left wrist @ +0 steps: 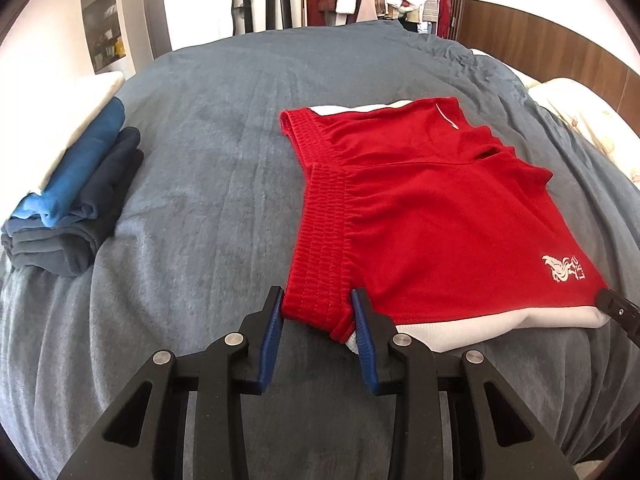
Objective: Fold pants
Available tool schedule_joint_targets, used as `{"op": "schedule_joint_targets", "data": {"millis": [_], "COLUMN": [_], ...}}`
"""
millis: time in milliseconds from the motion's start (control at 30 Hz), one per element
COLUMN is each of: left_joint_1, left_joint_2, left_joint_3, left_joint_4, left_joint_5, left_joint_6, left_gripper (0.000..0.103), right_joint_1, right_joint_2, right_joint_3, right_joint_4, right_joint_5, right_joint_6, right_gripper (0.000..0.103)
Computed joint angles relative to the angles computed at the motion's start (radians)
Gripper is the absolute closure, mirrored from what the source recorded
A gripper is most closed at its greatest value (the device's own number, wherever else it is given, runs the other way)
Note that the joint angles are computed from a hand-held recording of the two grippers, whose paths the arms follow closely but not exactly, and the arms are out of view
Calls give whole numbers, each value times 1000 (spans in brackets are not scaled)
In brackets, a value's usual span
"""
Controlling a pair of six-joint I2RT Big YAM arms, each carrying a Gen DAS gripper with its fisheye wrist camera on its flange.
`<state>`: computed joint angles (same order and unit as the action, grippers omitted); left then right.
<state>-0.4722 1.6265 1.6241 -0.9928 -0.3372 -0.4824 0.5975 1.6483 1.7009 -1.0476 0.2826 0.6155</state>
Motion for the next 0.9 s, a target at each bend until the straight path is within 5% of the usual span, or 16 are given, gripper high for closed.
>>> {"op": "schedule_joint_targets", "data": {"millis": [367, 500, 567, 633, 800, 900], "left_joint_1": [-6, -11, -15, -20, -31, -23], "left_joint_2": [5, 0, -19, -37, -74, -71], "left_joint_3": [-9, -10, -19, -25, -22, 5], "left_joint_4": [-22, -43, -43, -41, 6, 48], "left_joint_5": [10, -12, -31, -57, -129, -130], "left_joint_6": [-9, -20, -27, -26, 38, 91], "left_gripper": [65, 40, 37, 30, 29, 29], "right_joint_1": [-6, -6, -2, 5, 24, 10], "right_joint_2": [6, 12, 18, 6, -38, -32], "right_joint_3": [0, 3, 16, 12, 3, 34], "right_joint_4": [-51, -59, -86, -85, 6, 46], "right_joint_5": [-30, -32, -9, 31, 149, 121], "right_joint_6": [15, 23, 38, 49, -30, -89], "right_gripper": [94, 92, 65, 55, 55, 55]}}
